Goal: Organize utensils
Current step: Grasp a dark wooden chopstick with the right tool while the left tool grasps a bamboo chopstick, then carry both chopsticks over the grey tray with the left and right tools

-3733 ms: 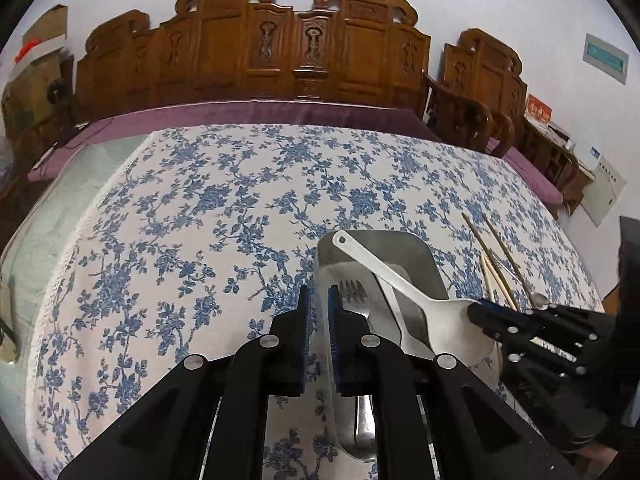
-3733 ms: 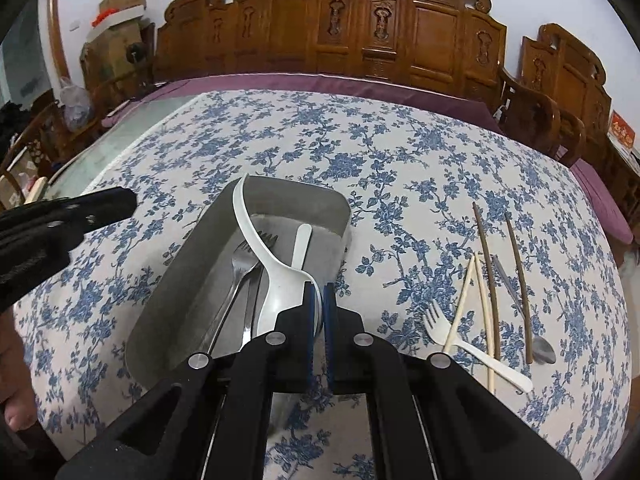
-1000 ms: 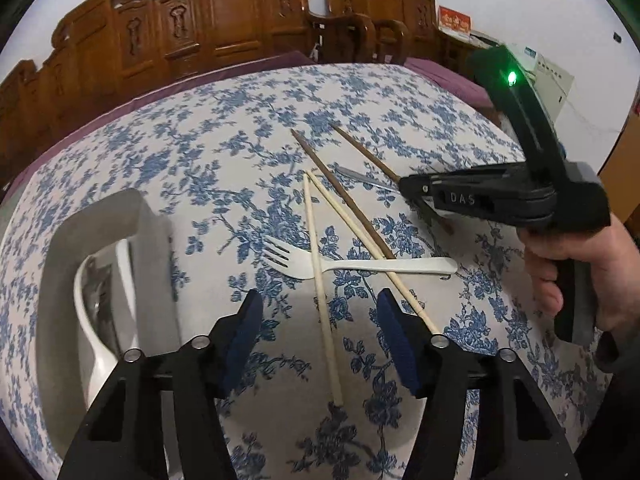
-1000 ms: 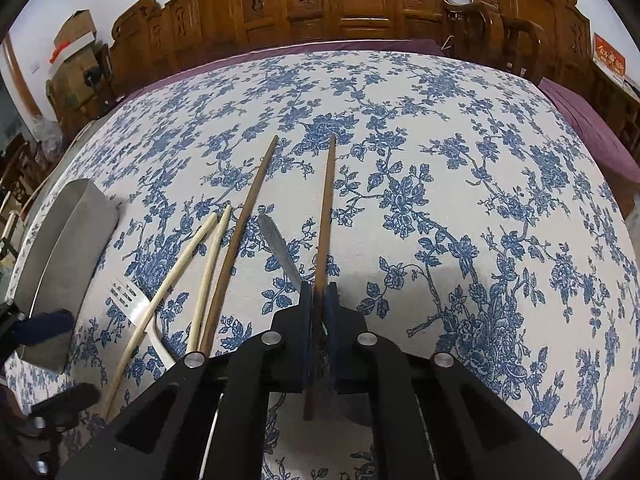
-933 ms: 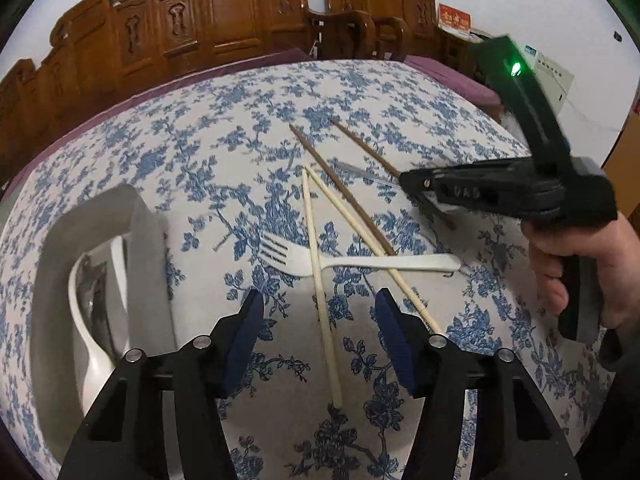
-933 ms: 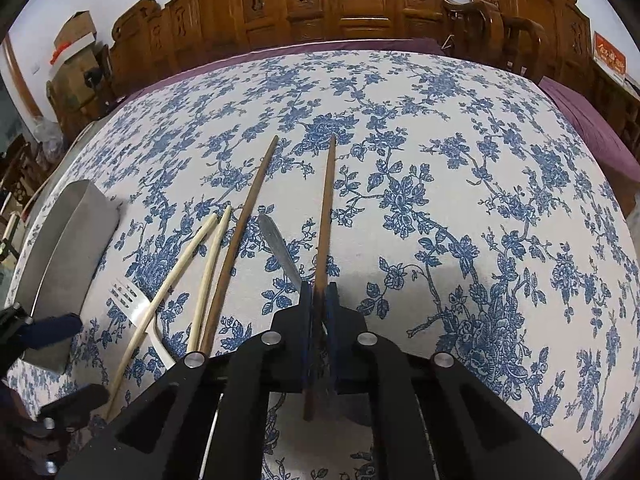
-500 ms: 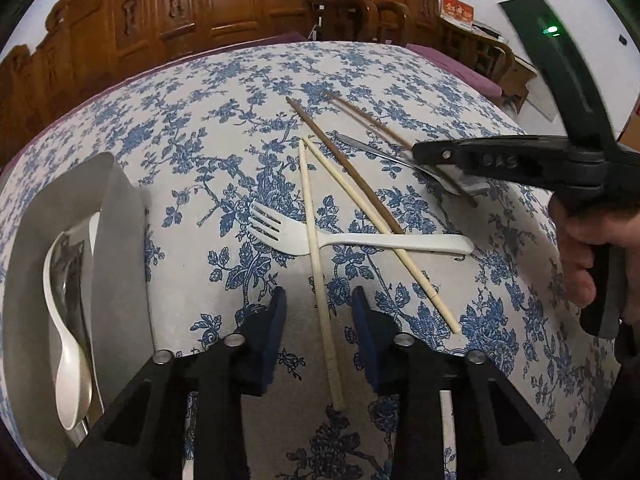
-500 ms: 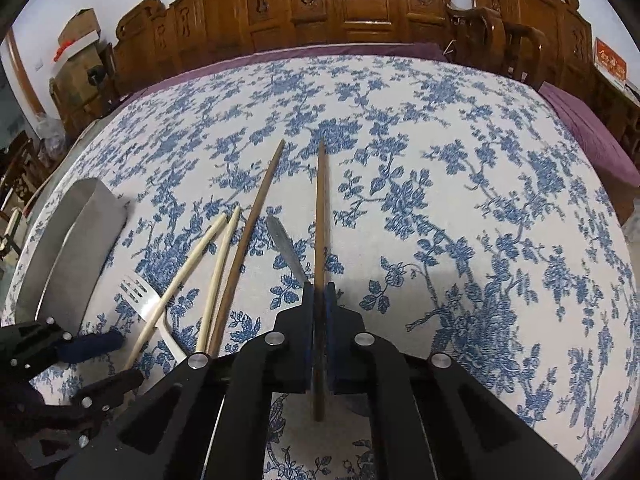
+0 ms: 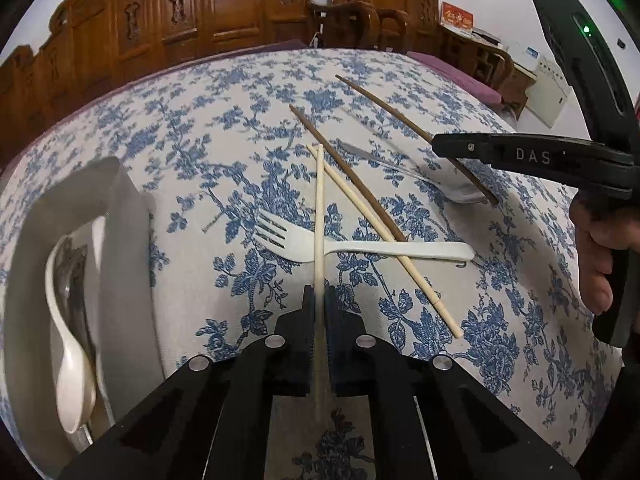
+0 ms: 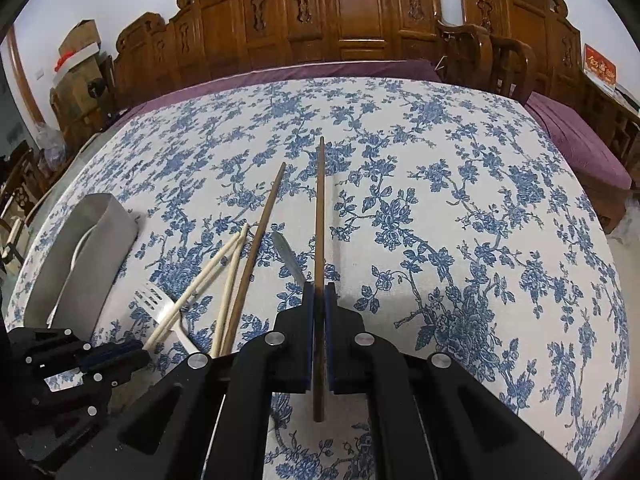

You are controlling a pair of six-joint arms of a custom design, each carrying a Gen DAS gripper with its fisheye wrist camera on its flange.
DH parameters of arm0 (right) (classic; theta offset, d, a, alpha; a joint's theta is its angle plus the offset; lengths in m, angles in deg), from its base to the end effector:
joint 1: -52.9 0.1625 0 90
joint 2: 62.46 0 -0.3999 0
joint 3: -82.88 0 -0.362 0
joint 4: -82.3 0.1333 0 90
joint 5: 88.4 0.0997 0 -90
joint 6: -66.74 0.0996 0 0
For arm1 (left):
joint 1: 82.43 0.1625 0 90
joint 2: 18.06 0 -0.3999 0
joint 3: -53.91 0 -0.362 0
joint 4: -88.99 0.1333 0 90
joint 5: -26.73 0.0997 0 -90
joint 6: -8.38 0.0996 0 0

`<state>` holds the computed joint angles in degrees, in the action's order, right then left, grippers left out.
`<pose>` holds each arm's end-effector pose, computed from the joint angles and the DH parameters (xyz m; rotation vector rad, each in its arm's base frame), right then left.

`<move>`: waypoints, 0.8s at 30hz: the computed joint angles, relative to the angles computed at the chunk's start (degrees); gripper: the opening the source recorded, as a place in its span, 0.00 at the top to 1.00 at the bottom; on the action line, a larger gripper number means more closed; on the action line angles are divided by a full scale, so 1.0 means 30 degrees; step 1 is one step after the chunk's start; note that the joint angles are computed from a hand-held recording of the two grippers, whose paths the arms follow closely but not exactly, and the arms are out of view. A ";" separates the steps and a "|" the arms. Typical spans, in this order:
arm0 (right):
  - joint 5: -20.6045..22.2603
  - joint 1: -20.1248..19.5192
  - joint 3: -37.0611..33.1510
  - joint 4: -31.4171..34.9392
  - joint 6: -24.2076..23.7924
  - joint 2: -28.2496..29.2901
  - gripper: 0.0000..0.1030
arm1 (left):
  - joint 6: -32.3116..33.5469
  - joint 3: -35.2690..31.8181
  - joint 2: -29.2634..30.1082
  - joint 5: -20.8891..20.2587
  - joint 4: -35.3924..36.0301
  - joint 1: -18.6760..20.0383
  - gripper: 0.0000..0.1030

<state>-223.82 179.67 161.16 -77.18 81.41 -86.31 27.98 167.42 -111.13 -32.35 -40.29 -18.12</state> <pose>0.4634 -0.5160 -0.0119 0.3348 -2.4175 0.7326 -0.0244 -0.4762 0.3867 0.8852 2.4297 -0.4659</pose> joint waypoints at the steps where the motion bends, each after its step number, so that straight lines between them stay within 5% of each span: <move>1: 0.0004 0.0075 0.0063 -0.0085 0.0052 -0.0034 0.94 | 0.0009 -0.0003 -0.0154 -0.0016 -0.0007 -0.0089 0.96; 24: 0.0398 0.2058 -0.0730 -0.0271 -0.0192 0.0612 0.94 | 0.0013 -0.1144 -0.3141 0.0324 0.1157 -0.1417 0.96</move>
